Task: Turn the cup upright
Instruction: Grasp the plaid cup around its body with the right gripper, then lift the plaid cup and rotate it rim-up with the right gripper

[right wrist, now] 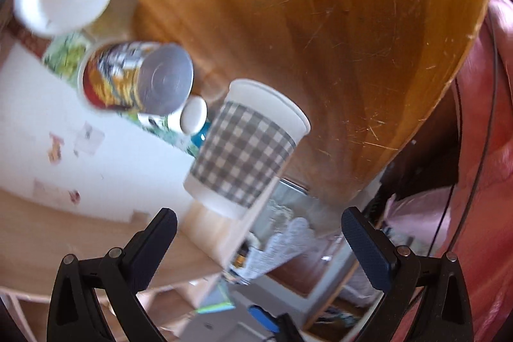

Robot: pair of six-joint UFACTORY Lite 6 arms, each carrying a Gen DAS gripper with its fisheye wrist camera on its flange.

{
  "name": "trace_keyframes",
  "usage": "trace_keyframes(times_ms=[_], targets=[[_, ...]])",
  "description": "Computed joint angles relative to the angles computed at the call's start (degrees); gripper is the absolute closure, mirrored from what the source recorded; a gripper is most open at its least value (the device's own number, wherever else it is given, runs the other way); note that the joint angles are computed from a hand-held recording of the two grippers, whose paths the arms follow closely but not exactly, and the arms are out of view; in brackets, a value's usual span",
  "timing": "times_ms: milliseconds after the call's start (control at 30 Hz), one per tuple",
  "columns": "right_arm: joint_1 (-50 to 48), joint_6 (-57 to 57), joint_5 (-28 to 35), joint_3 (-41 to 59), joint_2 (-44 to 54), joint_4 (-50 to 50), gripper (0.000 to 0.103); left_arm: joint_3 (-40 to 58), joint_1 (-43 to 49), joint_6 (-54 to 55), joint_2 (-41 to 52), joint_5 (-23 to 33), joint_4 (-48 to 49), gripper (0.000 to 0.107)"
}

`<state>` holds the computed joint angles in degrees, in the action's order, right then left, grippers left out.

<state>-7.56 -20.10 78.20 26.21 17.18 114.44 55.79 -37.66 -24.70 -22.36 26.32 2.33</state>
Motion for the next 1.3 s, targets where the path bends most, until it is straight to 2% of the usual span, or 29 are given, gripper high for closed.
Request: trace_keyframes(times_ms=[200,333,400,567,700,767,833,900,1033,1100,1300], targets=[[2.1,10.22,-3.38,-2.44,1.27,6.31,0.0,4.97,3.0,9.94,5.17,0.38,-3.89,0.017],[4.63,10.44,-1.87,-2.71,4.65,12.54,0.0,7.69,6.29,18.11,8.4,0.66,-10.25,0.017],[5.34,12.24,-3.45,-2.64,3.9,13.89,0.0,9.54,8.22,22.73,10.4,1.53,-14.04,0.017],[7.59,15.53,-6.12,-4.17,2.35,19.75,0.0,13.5,11.08,26.79,14.08,2.05,-15.34,0.017],[11.29,16.47,-4.04,-3.61,4.09,25.62,0.001,15.82,13.76,31.94,16.34,2.51,-19.12,0.017],[13.07,17.35,-6.11,-3.02,3.9,26.9,0.001,16.68,14.76,34.16,17.3,2.79,-20.84,0.017],[14.11,18.33,-9.79,-2.45,2.87,26.54,0.006,17.2,15.15,34.93,17.97,2.92,-21.13,0.017],[15.83,18.92,-11.14,-2.07,2.81,27.71,0.019,17.53,15.56,35.54,18.42,2.89,-21.18,0.017],[18.9,18.52,-11.89,-0.44,3.62,29.5,0.028,17.98,16.37,37.77,19.08,3.34,-22.86,0.017],[19.43,18.4,-12.1,0.58,4.34,29.61,0.036,18.18,16.37,37.94,19.23,3.33,-22.66,0.017],[17.83,17.18,-15.2,3.79,4.15,24.03,0.038,18.01,16.49,37.84,19.18,3.79,-22.49,0.017]])
